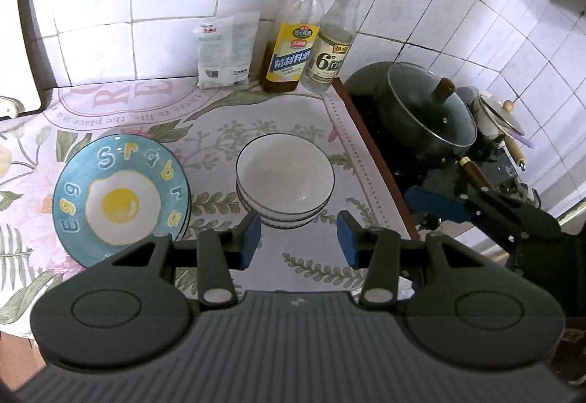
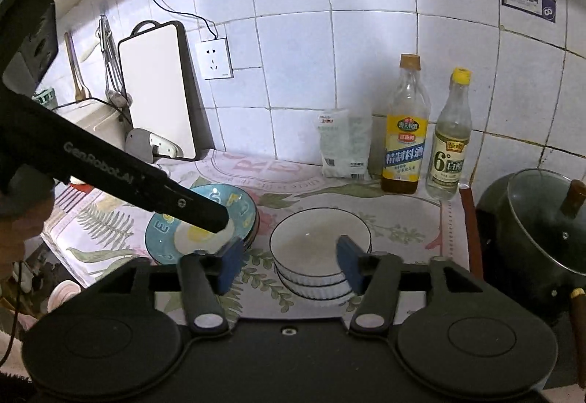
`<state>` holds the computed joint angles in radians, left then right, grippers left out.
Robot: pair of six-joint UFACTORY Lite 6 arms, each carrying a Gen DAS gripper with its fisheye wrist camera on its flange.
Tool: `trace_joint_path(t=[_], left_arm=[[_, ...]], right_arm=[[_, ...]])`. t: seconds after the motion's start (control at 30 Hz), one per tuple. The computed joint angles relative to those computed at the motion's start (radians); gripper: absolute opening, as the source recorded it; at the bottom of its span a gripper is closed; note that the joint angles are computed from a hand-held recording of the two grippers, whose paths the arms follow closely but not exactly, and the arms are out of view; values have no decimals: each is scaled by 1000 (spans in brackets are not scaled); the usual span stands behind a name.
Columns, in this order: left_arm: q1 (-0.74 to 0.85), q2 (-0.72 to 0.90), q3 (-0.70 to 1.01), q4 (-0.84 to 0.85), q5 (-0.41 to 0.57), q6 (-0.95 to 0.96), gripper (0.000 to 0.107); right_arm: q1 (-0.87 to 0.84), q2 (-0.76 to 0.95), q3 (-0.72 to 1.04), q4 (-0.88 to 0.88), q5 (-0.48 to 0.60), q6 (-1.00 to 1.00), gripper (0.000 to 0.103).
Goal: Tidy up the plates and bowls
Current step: 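Close both grippers on the rim of the three-bowl stack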
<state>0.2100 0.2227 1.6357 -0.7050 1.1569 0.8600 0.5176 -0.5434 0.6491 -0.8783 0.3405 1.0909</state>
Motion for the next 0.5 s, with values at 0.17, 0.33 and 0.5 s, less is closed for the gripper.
trace_joint_path(t=[0.17,0.33,0.5], left_arm=[[45,-33,-56,-22,14,57,48],[70,-46,-120,-27,-1,91,49],[77,-54,-217,-52,-59,161,49]], right_arm=[[123,-14,-20,-151,129,217,72],[202,-23,-82,-233,206,344,75],[172,-10,-187,-398,171,555,79]])
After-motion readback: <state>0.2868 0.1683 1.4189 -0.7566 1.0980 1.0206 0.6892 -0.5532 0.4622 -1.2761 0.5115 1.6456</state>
